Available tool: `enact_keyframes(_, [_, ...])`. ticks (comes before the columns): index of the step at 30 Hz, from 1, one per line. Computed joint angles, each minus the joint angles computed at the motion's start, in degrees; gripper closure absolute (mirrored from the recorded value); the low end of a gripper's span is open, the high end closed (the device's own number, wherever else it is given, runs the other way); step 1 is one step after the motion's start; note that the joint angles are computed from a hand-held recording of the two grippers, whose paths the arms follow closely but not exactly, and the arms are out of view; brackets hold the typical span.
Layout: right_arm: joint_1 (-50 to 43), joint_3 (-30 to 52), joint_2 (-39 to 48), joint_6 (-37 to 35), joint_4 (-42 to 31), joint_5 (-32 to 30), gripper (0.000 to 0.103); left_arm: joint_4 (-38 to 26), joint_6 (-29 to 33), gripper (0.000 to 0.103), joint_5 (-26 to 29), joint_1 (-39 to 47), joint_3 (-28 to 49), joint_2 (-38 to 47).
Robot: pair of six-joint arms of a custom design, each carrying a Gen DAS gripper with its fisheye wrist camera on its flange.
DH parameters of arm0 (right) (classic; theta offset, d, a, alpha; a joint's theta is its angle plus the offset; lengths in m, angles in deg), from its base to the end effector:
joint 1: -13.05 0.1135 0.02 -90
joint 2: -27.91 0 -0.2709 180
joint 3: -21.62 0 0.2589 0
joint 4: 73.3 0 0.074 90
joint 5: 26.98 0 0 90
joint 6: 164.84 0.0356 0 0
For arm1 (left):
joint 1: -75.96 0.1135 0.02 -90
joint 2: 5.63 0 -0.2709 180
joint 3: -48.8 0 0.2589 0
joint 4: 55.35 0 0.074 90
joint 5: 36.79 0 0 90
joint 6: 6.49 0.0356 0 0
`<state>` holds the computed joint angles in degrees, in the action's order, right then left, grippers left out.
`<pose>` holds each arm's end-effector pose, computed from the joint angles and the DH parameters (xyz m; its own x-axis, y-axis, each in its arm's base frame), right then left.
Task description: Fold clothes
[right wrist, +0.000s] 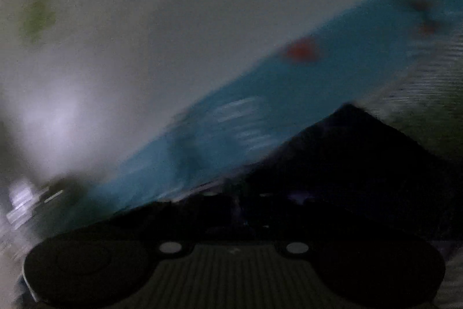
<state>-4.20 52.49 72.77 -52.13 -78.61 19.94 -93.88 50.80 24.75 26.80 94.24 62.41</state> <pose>0.1730 -0.0283 0.2089 -0.4452 0.4335 -0.7835 -0.2462 0.7820 0.5726 0.1492 -0.1467 0.1730 -0.7600 0.1527 -0.6318 0.1236 0.9882 0.0902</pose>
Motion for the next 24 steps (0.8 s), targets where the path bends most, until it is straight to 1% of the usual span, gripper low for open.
enact_keyframes(2, [4.14,0.17,0.73,-0.97,2.55,-8.16,0.097,0.08,-0.01,0.000,-0.15,0.06,-0.01,0.29])
enact_keyframes(3, [7.60,0.72,0.34,-3.42,1.23,-7.78,0.096,0.09,-0.03,0.000,-0.18,0.12,-0.03,0.37])
enact_keyframes(5, [13.55,2.43,-0.75,-8.84,-4.19,-3.12,0.087,0.07,-0.08,0.000,-0.26,0.24,-0.11,0.40])
enact_keyframes(7, [16.25,3.62,-0.50,-12.96,-8.98,0.82,0.083,-0.01,-0.08,0.000,-0.50,0.28,-0.15,0.36])
enact_keyframes(8, [16.80,3.41,-0.98,-13.73,-10.00,3.08,0.082,-0.06,-0.05,0.000,-0.58,0.30,-0.13,0.34])
enact_keyframes(9, [16.09,3.03,-1.57,-13.91,-10.48,4.02,0.081,-0.07,-0.04,0.000,-0.58,0.34,-0.12,0.30])
enact_keyframes(10, [15.35,2.65,-2.16,-14.09,-10.96,4.95,0.079,-0.03,-0.06,0.000,-0.49,0.39,-0.14,0.24])
enact_keyframes(11, [14.46,2.23,-2.88,-14.28,-11.40,5.88,0.071,0.00,-0.07,0.000,-0.38,0.46,-0.16,0.14])
enact_keyframes(12, [12.80,1.62,-4.33,-14.49,-11.86,6.73,0.066,0.00,-0.10,0.000,-0.35,0.47,-0.15,0.08])
enact_keyframes(13, [11.08,1.03,-5.70,-14.72,-12.25,7.52,0.061,0.00,-0.12,0.000,-0.42,0.40,-0.11,0.13])
enact_keyframes(14, [9.44,0.54,-6.69,-14.84,-12.37,8.32,0.058,0.00,-0.12,0.000,-0.52,0.31,-0.06,0.22])
enact_keyframes(18, [3.67,0.06,-8.09,-14.88,-12.32,12.30,0.058,-0.08,-0.22,0.000,-1.05,0.03,0.04,0.55])
enact_keyframes(19, [2.69,-0.14,-8.19,-14.93,-11.50,14.12,0.056,-0.09,-0.29,0.000,-1.20,-0.01,0.06,0.66])
enact_keyframes(20, [2.08,-0.36,-8.24,-15.20,-10.86,16.81,0.051,-0.09,-0.36,0.000,-1.34,0.00,0.08,0.78])
enact_keyframes(22, [0.96,-0.87,-7.57,-15.97,-9.39,22.52,0.044,-0.09,-0.43,0.000,-1.55,0.09,0.15,1.01])
enact_keyframes(24, [0.00,-1.17,-5.81,-16.28,-7.73,27.48,0.044,0.06,-0.35,0.000,-1.53,0.24,0.23,1.33])
